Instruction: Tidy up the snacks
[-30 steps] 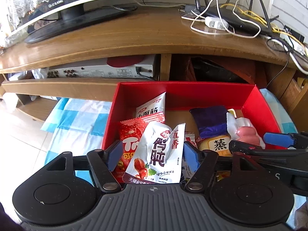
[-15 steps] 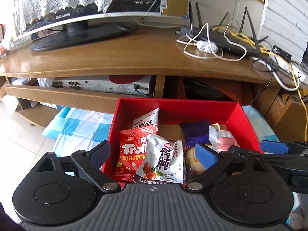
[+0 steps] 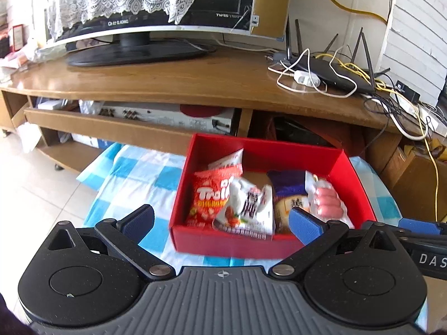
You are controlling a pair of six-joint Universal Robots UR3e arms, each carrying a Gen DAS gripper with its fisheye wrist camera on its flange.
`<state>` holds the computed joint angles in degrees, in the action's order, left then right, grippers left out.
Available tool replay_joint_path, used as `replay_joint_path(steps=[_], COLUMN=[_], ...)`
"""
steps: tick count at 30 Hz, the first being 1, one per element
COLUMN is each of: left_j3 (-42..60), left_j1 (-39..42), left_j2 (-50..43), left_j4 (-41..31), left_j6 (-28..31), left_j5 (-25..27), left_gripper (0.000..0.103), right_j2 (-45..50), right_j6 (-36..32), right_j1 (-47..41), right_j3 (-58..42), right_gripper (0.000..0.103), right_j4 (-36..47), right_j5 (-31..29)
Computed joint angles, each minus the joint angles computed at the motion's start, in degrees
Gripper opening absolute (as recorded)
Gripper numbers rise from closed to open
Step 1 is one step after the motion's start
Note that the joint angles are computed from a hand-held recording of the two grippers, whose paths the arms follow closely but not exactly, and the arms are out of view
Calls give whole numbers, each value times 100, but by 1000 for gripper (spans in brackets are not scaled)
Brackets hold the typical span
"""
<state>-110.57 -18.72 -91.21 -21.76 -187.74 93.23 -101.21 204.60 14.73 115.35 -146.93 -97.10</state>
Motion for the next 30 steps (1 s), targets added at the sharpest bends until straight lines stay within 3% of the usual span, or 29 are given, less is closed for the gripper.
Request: replay_joint_path(steps=[4,8,11,15,20,30], left_j3=[-472,-982,-1374,-1514,-1421,-1647], left_j1=[-30,-350,-383,-107,-497,-671], left_j2=[408,755,1173,1687,1436,1463], left_j4=[83,586,820,288,265,98], left_j6=[129,226,288,375,375,88], left_j5=[8,514,438,-227,309,450], left_gripper=[103,103,103,103,103,103], right_j2=[-377,-689,-900,-1102,-1153,-1185], right_j6=[196,357,469,652,896,1060], right_j1=[162,425,613,947,1348,1410], right_j3=[245,391,453,496,473,617], right_gripper=[86,86,86,86,86,86], right_j4=[100,173,251,317,606,882], right_j5=[-47,-190,-285,-557,-942,-917])
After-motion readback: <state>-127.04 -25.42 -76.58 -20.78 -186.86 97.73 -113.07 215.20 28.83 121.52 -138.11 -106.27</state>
